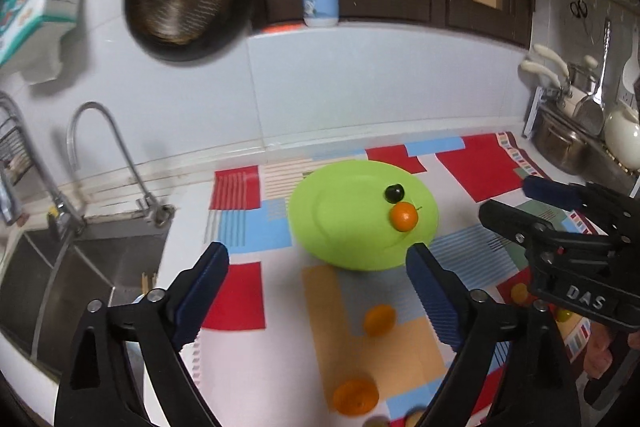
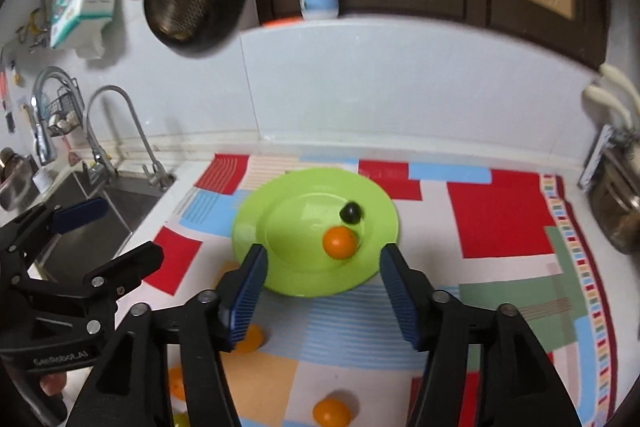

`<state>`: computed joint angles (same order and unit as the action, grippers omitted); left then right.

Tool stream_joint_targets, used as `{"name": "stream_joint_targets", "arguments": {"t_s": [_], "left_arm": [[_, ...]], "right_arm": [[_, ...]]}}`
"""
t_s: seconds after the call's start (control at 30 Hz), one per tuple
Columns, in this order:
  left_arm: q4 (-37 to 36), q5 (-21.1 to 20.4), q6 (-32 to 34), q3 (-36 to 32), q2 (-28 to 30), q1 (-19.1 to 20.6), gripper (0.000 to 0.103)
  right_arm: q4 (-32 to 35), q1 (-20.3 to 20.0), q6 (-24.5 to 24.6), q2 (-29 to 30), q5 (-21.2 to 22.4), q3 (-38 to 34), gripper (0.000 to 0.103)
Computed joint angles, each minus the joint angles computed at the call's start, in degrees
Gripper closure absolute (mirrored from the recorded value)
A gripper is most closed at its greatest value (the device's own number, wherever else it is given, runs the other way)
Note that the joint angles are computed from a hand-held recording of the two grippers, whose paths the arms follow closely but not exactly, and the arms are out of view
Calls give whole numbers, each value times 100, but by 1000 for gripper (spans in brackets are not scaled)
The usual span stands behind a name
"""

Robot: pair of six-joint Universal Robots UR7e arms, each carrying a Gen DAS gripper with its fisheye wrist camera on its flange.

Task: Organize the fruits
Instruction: 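Lift both open tools away from the green plate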

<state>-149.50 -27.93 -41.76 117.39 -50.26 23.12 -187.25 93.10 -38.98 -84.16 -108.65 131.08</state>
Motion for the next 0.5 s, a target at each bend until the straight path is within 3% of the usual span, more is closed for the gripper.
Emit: {"name": "stream_joint_targets", "arguments": {"t_s": [0.2, 0.33, 0.43, 0.5], "left_arm": [[820, 350, -967, 525, -439, -630, 3], [1829, 539, -2013, 794, -802, -1039, 0], [2578, 522, -2798, 907, -1001, -1258, 0], [2604, 395, -2968, 1033, -1089, -1371, 0]], "right_arm": [[-183, 194, -182, -551, 126, 603, 31], [-397, 292, -261, -845, 217, 977, 25], [-866, 387, -462, -935, 176, 1276, 23], [-1089, 447, -575, -1006, 152, 1468, 20]]}}
